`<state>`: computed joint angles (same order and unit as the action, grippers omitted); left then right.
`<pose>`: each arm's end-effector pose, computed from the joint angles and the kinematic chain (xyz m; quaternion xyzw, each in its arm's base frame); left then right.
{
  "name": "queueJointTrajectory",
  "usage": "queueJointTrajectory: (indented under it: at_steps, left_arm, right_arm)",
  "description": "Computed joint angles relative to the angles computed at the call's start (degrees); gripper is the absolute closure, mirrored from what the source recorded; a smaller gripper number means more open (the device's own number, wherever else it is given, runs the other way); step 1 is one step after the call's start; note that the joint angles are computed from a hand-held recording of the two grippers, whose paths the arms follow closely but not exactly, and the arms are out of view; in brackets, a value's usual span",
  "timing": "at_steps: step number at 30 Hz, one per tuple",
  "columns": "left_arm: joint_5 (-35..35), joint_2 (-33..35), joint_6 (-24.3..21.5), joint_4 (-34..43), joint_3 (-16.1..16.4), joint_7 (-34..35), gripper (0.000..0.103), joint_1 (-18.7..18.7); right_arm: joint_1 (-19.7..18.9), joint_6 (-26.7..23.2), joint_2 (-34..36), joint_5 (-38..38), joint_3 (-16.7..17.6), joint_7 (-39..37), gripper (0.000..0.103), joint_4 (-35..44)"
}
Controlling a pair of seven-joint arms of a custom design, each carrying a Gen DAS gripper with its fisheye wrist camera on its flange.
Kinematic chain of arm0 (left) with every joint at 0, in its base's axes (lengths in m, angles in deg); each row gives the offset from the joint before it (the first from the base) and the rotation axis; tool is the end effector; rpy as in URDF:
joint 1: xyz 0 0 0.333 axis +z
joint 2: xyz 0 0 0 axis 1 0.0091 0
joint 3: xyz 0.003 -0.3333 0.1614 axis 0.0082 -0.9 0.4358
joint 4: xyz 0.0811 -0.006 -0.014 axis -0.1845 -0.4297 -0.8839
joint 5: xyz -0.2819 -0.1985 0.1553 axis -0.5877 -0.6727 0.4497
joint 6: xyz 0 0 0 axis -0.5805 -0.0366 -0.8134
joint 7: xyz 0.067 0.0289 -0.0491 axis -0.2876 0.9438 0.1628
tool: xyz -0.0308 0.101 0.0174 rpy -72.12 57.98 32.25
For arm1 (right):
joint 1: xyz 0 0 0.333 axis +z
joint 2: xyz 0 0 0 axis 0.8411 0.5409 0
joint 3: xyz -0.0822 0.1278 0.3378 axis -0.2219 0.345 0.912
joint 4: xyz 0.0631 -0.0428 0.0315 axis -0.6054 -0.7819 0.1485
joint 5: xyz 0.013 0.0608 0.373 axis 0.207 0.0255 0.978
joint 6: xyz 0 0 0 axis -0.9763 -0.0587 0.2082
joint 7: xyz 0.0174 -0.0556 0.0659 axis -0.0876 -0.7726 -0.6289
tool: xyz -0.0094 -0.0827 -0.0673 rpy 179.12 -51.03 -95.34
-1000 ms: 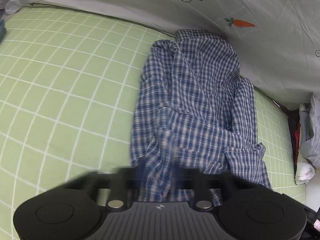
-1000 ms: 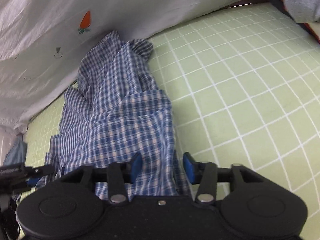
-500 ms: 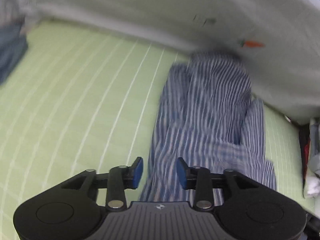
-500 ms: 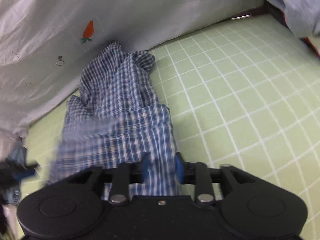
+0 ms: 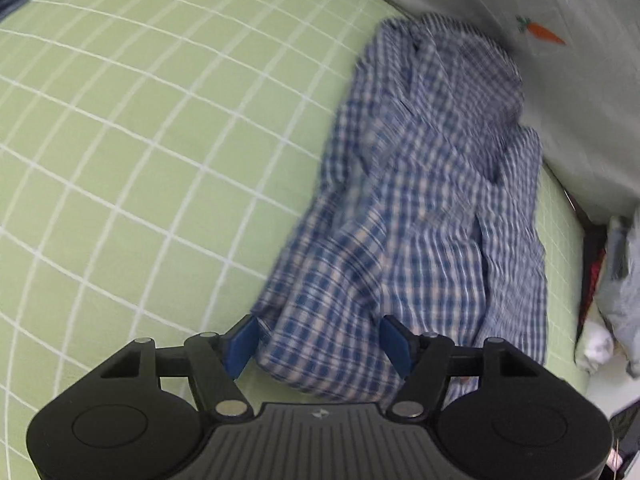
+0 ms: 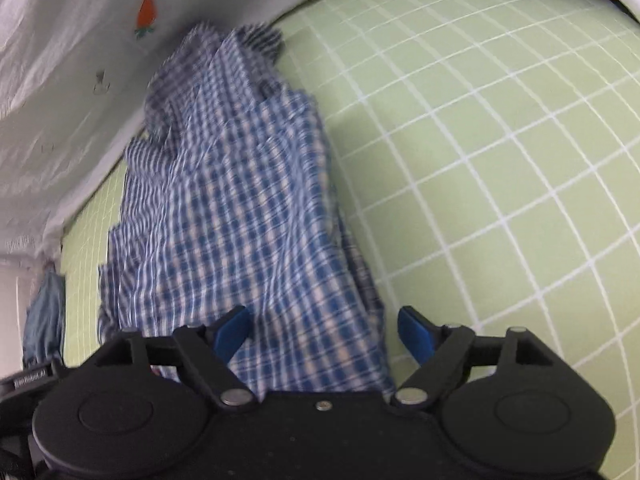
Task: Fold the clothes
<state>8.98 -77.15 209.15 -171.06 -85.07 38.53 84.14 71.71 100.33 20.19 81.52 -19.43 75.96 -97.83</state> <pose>0.4677 -0.0949 0.5254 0.8485 -0.4758 0.2266 0.0475 0.5102 0.1367 0.4999 -0.6172 0.7349 0.0350 0.2789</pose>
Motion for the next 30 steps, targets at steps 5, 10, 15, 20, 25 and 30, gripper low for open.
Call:
queueJointTrajectory:
  at_steps: [5, 10, 15, 20, 25, 30]
  left_arm:
    - [-5.63, -0.39, 1.27, -1.17, 0.79, 3.16, 0.095, -1.53]
    - [-8.24, -4.30, 3.76, -4.24, 0.22, 2.57, 0.098, -2.42]
    - [-8.07, -10.11, 5.08, -7.58, -0.65, 0.73, 0.099, -4.43]
    - [-7.80, -15.61, 4.06, -10.43, -1.64, -2.88, 0.099, -7.38]
    - [-4.49, -19.93, 3.83, -12.54, -4.37, -10.02, 0.099, -8.38]
    - [-2.07, -21.15, 5.38, -14.09, -5.92, -17.17, 0.099, -9.11]
  right_arm:
    - [0.34, -4.65, -0.15, 3.75, -0.38, -6.26, 0.061, 1.00]
    - [0.69, -4.76, -3.03, 3.25, 0.18, -9.58, 0.088, -0.20]
    - [1.85, -3.20, -9.61, 0.22, -0.02, -9.13, 0.089, -4.44]
    - [3.02, -3.60, -17.22, -1.46, -1.16, -7.26, 0.089, -9.39]
    - [4.16, -4.96, -20.81, -1.84, -3.09, -7.85, 0.089, -11.48]
    - [4.70, -8.42, -22.83, -2.01, -5.16, -11.04, 0.089, -12.08]
